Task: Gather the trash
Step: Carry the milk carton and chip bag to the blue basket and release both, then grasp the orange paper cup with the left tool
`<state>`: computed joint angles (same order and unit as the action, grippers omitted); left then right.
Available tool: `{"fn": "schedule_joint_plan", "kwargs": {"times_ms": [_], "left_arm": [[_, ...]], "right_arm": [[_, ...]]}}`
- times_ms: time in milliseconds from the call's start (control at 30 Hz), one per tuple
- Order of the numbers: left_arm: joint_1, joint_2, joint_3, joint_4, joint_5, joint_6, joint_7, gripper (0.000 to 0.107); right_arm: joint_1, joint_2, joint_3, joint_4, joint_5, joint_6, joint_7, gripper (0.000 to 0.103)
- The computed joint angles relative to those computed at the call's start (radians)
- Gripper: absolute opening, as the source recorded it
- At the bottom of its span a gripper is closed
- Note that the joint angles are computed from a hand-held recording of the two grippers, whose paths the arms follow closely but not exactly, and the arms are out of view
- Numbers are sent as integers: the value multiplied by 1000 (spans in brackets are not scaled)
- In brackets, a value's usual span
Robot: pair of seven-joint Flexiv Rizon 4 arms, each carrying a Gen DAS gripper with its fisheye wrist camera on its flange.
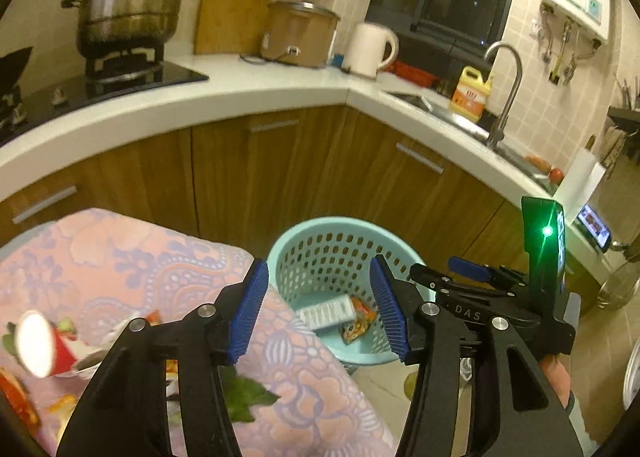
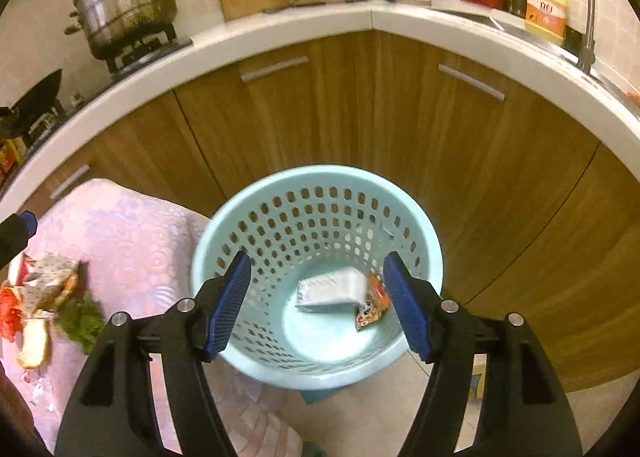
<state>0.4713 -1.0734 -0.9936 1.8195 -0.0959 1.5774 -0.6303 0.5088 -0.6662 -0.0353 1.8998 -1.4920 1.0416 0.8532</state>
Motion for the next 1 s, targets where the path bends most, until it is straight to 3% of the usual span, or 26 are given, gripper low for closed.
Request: {"fn": "schedule_joint_plan", "kwargs": {"times_ms": [200,433,633,900,1000], "left_arm": [[169,-27,-122,103,74,66,-4,57],[337,-42,-174,186,199,151,-71,61],[417,0,-103,227,293,279,-158,61],[505,40,13,186,300,332,-334,63],[529,43,46,150,292,302,-394,66]], "right_arm": [[65,38,15,-27,-36,-92,-12,65],[169,-29,21,-186,-106,-153,-83,65],[268,-134,-21,-350,-120,-174,-169,72],[334,-289,-85,-529,-89,-92,-221,73],[344,-363,-106,-613,-26,-39,-288,73]]}}
